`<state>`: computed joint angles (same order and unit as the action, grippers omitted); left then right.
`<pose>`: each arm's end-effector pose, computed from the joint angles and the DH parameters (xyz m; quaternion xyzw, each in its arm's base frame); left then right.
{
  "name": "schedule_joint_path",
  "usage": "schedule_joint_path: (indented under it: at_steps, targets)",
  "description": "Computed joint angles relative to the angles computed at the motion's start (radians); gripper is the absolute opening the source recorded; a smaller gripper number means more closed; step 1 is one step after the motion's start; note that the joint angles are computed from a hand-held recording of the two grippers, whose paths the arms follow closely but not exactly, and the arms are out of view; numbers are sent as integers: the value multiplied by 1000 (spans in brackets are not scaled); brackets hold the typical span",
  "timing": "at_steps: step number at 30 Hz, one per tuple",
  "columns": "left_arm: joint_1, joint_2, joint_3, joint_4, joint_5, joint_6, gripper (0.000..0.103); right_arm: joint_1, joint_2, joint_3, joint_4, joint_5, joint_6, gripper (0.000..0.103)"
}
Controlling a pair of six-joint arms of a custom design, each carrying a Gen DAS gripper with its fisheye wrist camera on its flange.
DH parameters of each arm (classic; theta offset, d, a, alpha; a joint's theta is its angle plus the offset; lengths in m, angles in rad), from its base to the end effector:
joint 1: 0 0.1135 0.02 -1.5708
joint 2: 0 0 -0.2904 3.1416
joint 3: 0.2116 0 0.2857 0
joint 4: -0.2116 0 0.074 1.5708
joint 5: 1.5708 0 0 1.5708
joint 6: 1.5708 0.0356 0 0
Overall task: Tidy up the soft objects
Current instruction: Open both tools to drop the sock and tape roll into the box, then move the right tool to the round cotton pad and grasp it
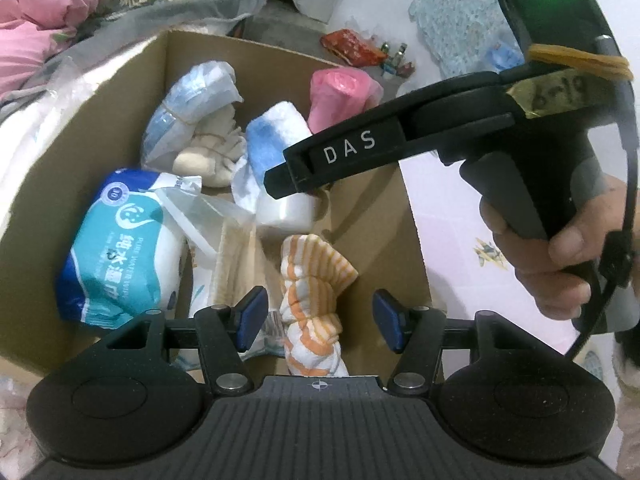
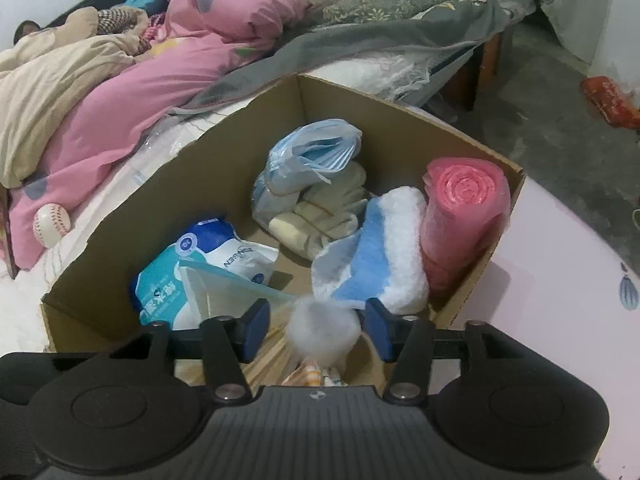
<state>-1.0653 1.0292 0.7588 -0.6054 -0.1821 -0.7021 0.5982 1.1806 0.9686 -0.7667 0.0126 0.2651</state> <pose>0.1147 -0.1940 0.2618 0.1387 0.9265 -0.2080 0.2812 0.2121 0.1440 0.2910 -0.1567 0.9435 0.1166 0.2675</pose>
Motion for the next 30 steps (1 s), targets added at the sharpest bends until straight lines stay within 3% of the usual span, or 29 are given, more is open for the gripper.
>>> schedule_joint_path:
  at_steps: [7, 14, 18, 22, 30]
  targets:
    - [-55, -31, 6, -33, -81, -28, 59, -2, -97, -14, -15, 24, 23, 66]
    - [-195, -76, 22, -84, -228, -69, 80, -51, -431, -73, -167, 36, 58, 66]
    - [-265, -97, 29, -124, -292, -110, 91, -189, -567, -126, -295, -33, 41, 66]
    - [-377, -95, 57, -201, -389, -186, 97, -302, -575, -226, -345, -92, 10, 66]
    - [-661, -76, 101, -392, -542, -418, 100, -217, -492, -372, -221, -17, 63, 66]
